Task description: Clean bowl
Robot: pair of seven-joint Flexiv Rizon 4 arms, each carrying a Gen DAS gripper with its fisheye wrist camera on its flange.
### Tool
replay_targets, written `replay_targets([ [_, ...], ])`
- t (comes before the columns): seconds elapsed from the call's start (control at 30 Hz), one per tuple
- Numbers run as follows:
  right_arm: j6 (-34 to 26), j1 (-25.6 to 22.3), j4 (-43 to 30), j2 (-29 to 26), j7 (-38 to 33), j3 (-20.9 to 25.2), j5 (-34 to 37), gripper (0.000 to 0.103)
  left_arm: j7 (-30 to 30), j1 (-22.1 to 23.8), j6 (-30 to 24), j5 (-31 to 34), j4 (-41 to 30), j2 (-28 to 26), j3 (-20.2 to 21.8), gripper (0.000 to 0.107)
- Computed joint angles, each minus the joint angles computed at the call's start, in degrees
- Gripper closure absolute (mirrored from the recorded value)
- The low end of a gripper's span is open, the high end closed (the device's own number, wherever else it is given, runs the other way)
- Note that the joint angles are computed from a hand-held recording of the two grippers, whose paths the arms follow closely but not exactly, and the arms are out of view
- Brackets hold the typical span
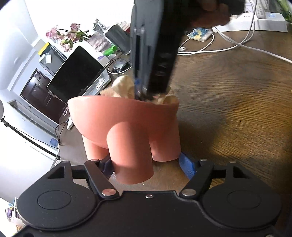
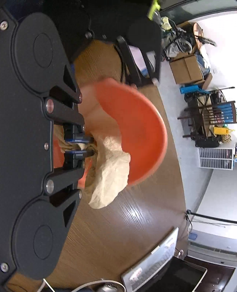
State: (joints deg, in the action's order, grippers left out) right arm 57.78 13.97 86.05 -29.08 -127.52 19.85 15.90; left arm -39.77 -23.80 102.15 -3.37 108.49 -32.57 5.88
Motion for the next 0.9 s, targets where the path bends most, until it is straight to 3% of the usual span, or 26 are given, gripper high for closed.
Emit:
replay_targets([
  [0.1, -0.6, -0.4, 0.8, 0.7, -0.4, 0.9, 1.3, 0.094, 0.0, 0.5, -0.2, 0.0, -0.7, -0.6, -0.6, 0.034],
  [0.3, -1.9, -0.4, 0.4, 1.4, -2.4, 1.4, 3.0, 0.094, 3.2, 6.5, -3.4, 2.7, -1.5, 0.2, -7.1, 0.042],
  [0.33, -2.1, -0.3, 0.7, 2.0, -2.7, 1.4, 3.0, 0.094, 3.3, 6.7, -4.0, 2.7, -1.6, 0.4, -7.3, 0.049],
  [0.37, -2.2, -0.4, 0.7, 2.3, -3.4, 1.7, 3.5, 0.094, 2.9, 6.3, -4.0, 2.6, -1.8, 0.2, -6.8, 0.068],
  [0.4, -2.3, -0.5, 0.5, 2.5, -4.3, 2.0, 4.2, 0.094, 2.0, 4.9, -4.4, 2.2, -2.2, 0.1, -5.2, 0.069],
  [0.7, -1.9, 0.9, -0.1, 4.7, -9.3, 2.0, 7.2, 0.094, 0.4, 7.0, -5.6, 2.5, -0.6, 0.9, -7.6, 0.069],
  [0.9, 1.4, 2.1, -0.7, 4.8, -6.6, -0.3, 5.4, 0.094, -0.9, 8.3, -5.4, 2.1, 0.1, 1.2, -9.2, 0.069],
])
